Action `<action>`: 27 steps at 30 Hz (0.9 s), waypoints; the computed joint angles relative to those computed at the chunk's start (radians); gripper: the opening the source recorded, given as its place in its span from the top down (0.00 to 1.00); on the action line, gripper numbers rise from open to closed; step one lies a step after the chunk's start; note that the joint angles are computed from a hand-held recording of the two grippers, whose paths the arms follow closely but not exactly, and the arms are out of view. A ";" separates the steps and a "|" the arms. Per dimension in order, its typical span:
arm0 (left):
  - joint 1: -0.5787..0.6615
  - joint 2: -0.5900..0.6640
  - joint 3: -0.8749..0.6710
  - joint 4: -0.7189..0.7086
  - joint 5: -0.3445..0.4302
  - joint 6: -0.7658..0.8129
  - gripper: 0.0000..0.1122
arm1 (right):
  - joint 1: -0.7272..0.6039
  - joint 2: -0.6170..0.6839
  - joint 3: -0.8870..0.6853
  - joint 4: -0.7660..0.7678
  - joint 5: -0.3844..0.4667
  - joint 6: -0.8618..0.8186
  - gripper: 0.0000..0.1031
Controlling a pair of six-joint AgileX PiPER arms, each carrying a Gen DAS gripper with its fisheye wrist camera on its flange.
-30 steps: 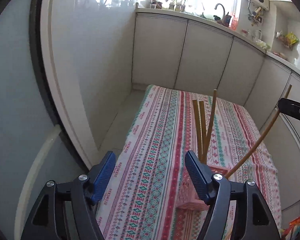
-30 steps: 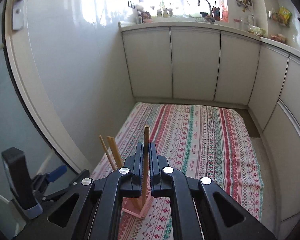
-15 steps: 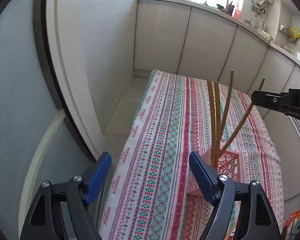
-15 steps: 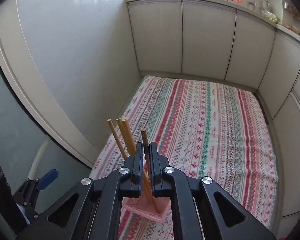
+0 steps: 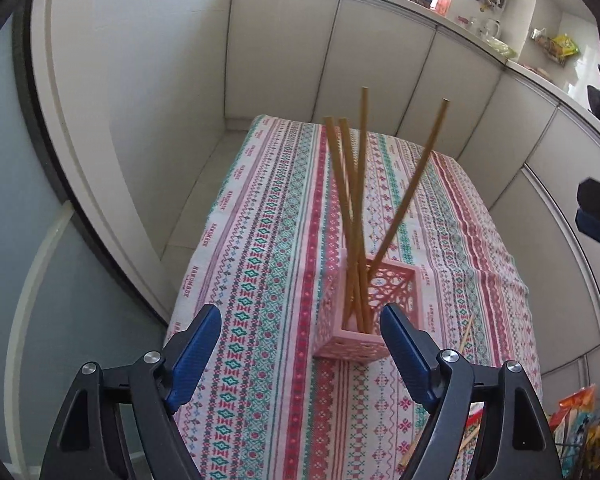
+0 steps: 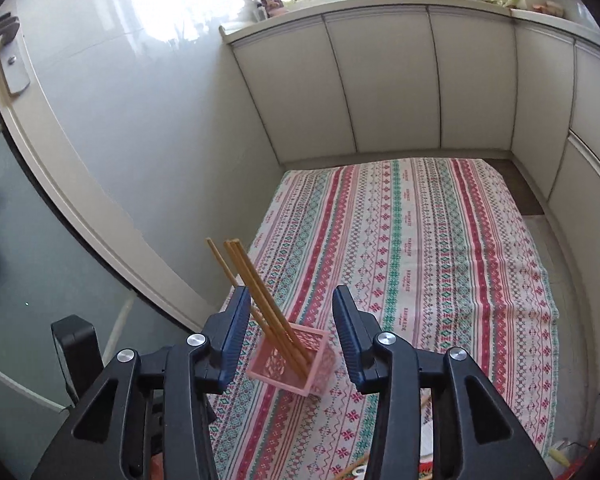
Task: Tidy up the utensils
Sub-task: 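Move the left tool to a chopstick by the white spoons and close it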
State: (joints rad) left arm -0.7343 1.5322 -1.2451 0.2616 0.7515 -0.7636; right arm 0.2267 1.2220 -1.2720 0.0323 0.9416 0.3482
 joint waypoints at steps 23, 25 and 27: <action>-0.319 0.263 -0.264 -0.023 0.218 0.022 0.23 | -0.831 -0.180 0.441 0.190 0.235 -0.617 0.32; -0.336 0.307 -0.307 -0.036 0.225 0.039 0.23 | -0.870 -0.152 0.450 0.158 0.221 -0.618 0.32; -0.347 0.353 -0.360 -0.059 0.232 0.069 0.23 | -0.913 -0.125 0.459 0.136 0.194 -0.622 0.32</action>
State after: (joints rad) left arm -1.0815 1.8855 -1.6049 0.2025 0.9840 -0.6947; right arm -0.6866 1.0973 -0.8132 0.1685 1.1361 -0.2742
